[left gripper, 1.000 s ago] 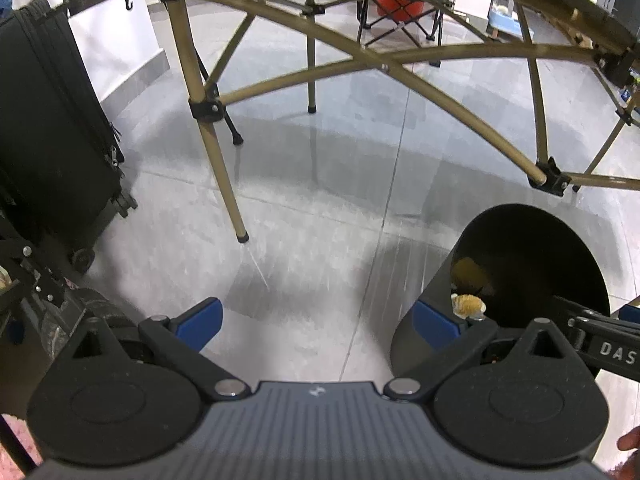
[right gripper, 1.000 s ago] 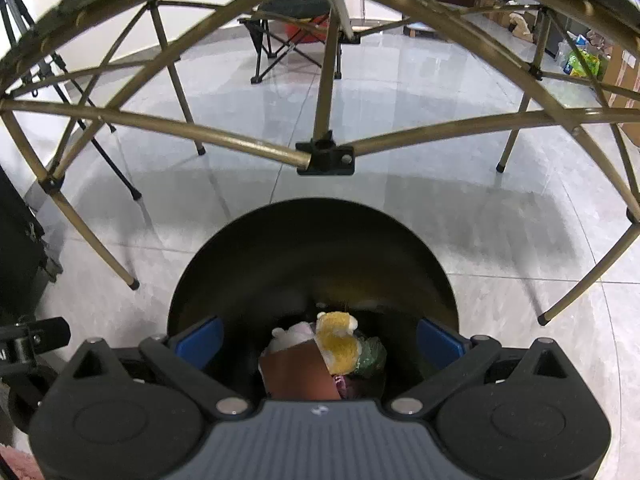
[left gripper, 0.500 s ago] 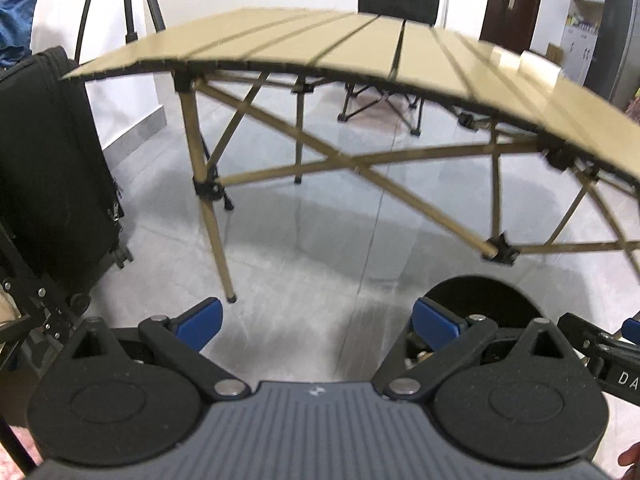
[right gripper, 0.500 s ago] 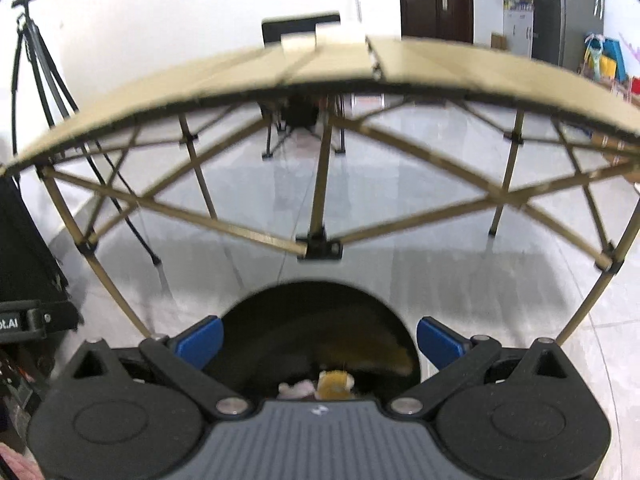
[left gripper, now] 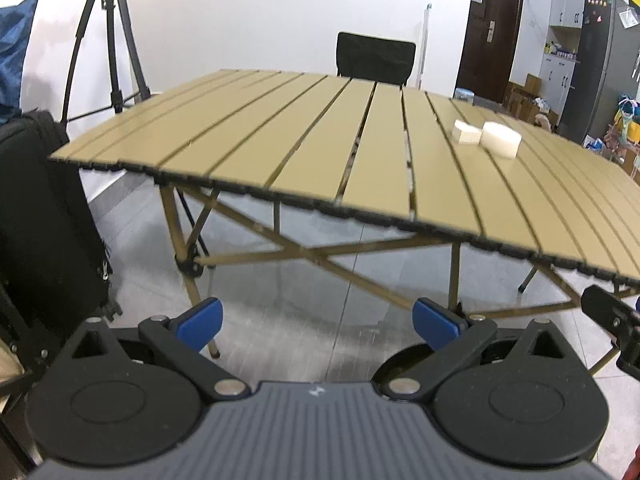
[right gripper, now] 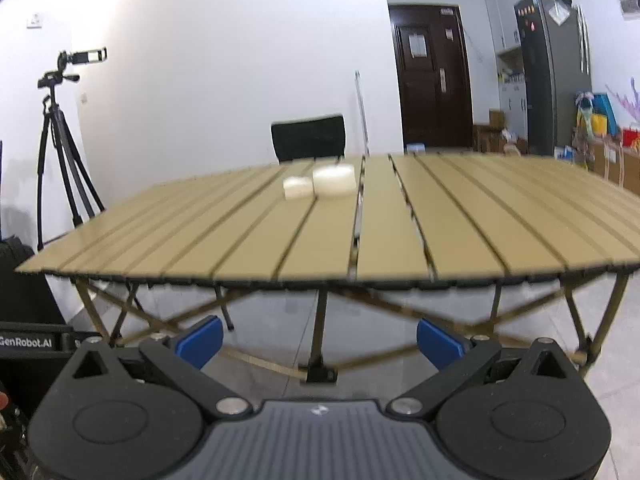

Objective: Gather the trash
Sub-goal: 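Raise both empty tools back toward the white foam pieces, then grasp the round white foam puck with the right gripper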

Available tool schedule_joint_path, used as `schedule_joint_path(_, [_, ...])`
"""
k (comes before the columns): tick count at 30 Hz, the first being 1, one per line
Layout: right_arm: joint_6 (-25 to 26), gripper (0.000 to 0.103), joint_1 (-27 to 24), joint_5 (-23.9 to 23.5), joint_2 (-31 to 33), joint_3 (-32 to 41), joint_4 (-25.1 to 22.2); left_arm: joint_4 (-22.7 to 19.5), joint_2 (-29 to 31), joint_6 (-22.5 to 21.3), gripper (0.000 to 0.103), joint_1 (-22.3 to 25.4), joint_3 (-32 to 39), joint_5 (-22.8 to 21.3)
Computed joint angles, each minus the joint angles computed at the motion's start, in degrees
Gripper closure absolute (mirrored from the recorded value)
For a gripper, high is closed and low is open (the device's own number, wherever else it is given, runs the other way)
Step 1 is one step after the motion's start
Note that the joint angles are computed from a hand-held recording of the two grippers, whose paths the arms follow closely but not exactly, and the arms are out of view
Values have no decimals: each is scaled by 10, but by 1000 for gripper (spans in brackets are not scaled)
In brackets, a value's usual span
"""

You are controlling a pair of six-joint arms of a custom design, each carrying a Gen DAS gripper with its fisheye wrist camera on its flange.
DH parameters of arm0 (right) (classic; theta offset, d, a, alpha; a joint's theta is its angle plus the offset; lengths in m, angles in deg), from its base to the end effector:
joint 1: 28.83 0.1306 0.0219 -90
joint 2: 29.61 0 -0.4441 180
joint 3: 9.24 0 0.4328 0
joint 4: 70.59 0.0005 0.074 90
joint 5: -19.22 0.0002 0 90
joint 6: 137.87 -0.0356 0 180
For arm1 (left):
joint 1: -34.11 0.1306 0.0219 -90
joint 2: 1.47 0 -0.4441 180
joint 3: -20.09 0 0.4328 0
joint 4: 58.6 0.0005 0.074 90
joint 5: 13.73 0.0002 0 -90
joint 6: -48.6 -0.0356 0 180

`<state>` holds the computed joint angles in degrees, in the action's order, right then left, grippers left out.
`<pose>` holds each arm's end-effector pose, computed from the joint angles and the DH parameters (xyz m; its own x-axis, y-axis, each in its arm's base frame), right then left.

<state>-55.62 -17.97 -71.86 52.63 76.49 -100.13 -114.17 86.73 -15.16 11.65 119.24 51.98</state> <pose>0.4835 0.0929 0.5487 -0.4550 0.0500 -0.8891 -0.1450 0.9809 0.1294 0.4753 -0.1812 0.5818 -0.6166 -0.1812 -0.7662 -0.2174 0.9745 -0.0555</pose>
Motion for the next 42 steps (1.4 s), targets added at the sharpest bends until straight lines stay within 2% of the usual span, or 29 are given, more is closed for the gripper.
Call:
schedule_joint_path(7, [11, 0, -11, -7, 35, 51, 23, 0, 35, -20, 0, 3, 58, -2])
schedule_joint_path(14, [6, 0, -30, -41, 85, 119, 22, -3, 77, -41, 0, 12, 122, 2])
schedule_joint_path(19, [6, 0, -37, -37, 122, 163, 35, -11, 114, -51, 0, 21, 172, 10])
schedule_joint_path(25, [26, 0, -39, -46, 195, 266, -34, -22, 164, -66, 0, 34, 238, 19])
schedule_joint_path(31, [68, 0, -31, -31, 281, 385, -94, -30, 211, -77, 0, 48, 301, 25])
schedule_joint_path(39, [111, 0, -28, -10, 405, 565, -223, -41, 258, -92, 0, 58, 365, 29])
schedule_joint_path(42, [122, 3, -27, 0, 443, 624, -256, -43, 268, -94, 0, 61, 377, 30])
